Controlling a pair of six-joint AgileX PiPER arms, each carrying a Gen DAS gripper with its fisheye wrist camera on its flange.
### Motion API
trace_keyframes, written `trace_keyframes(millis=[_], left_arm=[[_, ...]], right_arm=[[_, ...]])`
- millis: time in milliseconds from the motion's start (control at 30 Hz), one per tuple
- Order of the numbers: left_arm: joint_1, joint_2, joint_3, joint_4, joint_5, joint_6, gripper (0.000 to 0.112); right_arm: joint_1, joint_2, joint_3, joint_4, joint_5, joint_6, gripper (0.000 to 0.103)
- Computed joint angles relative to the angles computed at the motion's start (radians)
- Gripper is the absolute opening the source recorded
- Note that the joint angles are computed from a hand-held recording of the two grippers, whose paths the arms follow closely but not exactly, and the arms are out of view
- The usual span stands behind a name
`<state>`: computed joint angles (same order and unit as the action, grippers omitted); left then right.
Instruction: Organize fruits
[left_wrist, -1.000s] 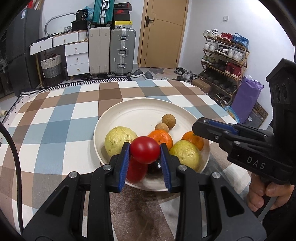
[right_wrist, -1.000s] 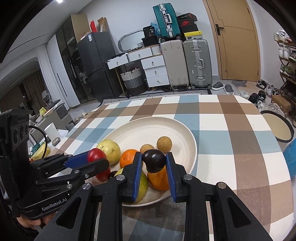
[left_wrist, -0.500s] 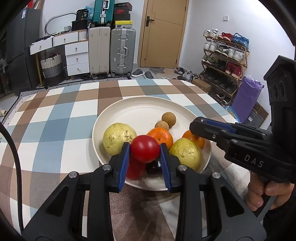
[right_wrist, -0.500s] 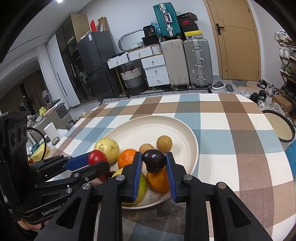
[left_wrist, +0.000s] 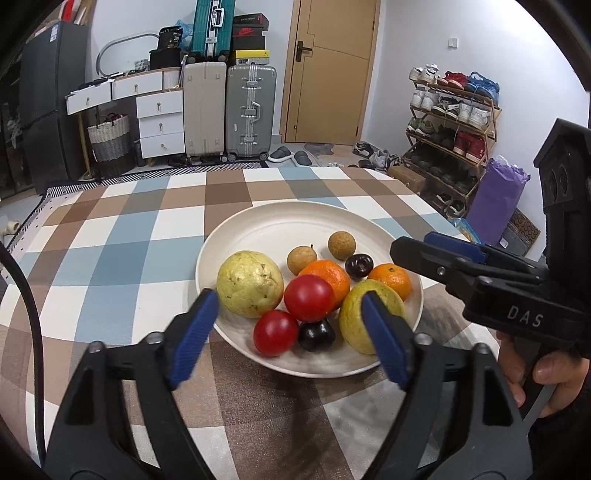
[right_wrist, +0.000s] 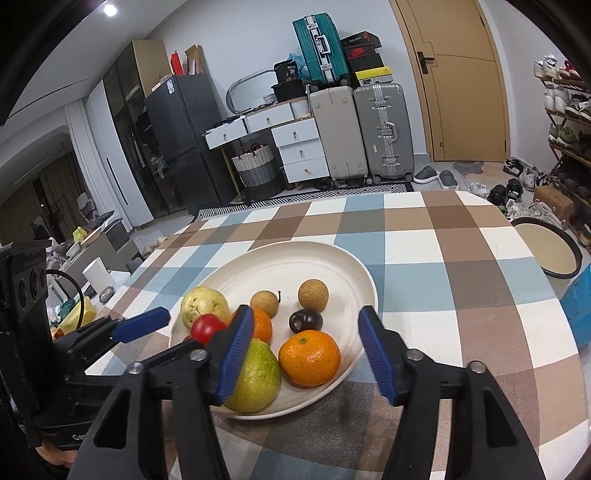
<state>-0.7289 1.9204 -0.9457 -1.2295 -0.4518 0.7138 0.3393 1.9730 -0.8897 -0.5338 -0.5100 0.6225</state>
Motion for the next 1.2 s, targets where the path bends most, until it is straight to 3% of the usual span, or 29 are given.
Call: trace_keyframes(millis=[167, 300, 667, 933, 1200], left_arm=[[-0.003, -0.016, 0.024, 0.006, -0.023, -0.037, 0.09], [-0.029, -0.036, 0.06, 0.028, -0.093, -0.079, 0.102], [-0.061, -0.113, 0.176, 0.113, -0.131, -0.199, 0.102], [-0.124, -0.156, 0.242, 0.055, -0.213, -0.19, 0.102], [-0.18, -0.184, 0.296, 0.021, -0.277, -0.201, 0.102]], right_arm=[[0.004, -0.015, 0.032, 0.085, -0.028, -0.077, 0.089], [0.01, -0.033, 0.066, 0.154, -0.049, -0.145, 0.102], [0.014, -0.075, 0.126, 0.179, -0.1, -0.187, 0.103], [0.024, -0.12, 0.218, 0.254, -0.17, -0.277, 0.103], [0.02, -0.166, 0.305, 0.235, -0.216, -0.303, 0.103]])
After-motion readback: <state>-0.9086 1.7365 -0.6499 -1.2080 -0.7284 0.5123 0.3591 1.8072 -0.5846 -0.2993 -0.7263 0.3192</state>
